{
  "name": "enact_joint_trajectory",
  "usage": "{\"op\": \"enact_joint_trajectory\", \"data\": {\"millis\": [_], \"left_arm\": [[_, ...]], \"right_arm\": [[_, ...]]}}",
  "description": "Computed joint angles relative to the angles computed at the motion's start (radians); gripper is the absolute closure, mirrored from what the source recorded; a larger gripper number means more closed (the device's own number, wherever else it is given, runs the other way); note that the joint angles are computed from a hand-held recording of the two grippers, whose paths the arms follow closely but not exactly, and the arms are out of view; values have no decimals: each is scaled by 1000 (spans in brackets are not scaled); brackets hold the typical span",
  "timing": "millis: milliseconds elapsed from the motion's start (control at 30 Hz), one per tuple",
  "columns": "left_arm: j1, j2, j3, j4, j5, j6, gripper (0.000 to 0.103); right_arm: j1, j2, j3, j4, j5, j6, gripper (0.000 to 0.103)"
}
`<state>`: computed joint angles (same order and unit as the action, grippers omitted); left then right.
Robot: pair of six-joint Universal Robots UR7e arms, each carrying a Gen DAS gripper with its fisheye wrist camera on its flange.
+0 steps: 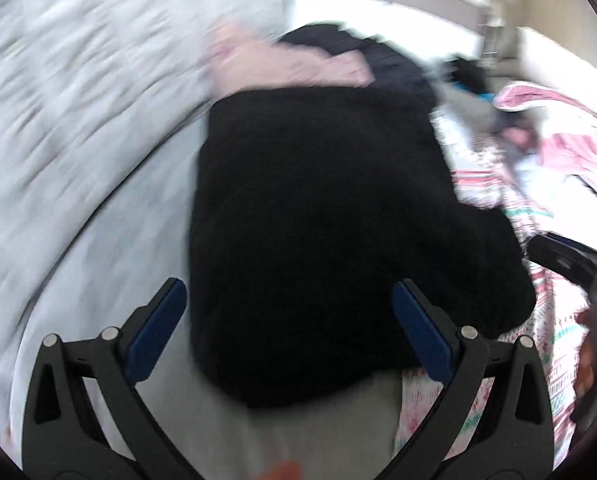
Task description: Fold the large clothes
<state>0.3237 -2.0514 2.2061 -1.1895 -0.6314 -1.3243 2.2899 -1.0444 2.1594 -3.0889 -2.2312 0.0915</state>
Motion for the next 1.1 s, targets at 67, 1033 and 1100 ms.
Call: {"op": "enact_joint_trajectory", "data": {"millis": [67,1033,1100], "left_arm": [[-71,-2,-7,111,-62,-143,1],[-344,39,102,317,-277,-574,1],[-344,35,101,322,-279,-579,1]], "right_arm": [[57,-36,36,74,-70,52,3],[191,-65,127,375,-207,213,2],[193,-61,126,376,-206,209,2]]}}
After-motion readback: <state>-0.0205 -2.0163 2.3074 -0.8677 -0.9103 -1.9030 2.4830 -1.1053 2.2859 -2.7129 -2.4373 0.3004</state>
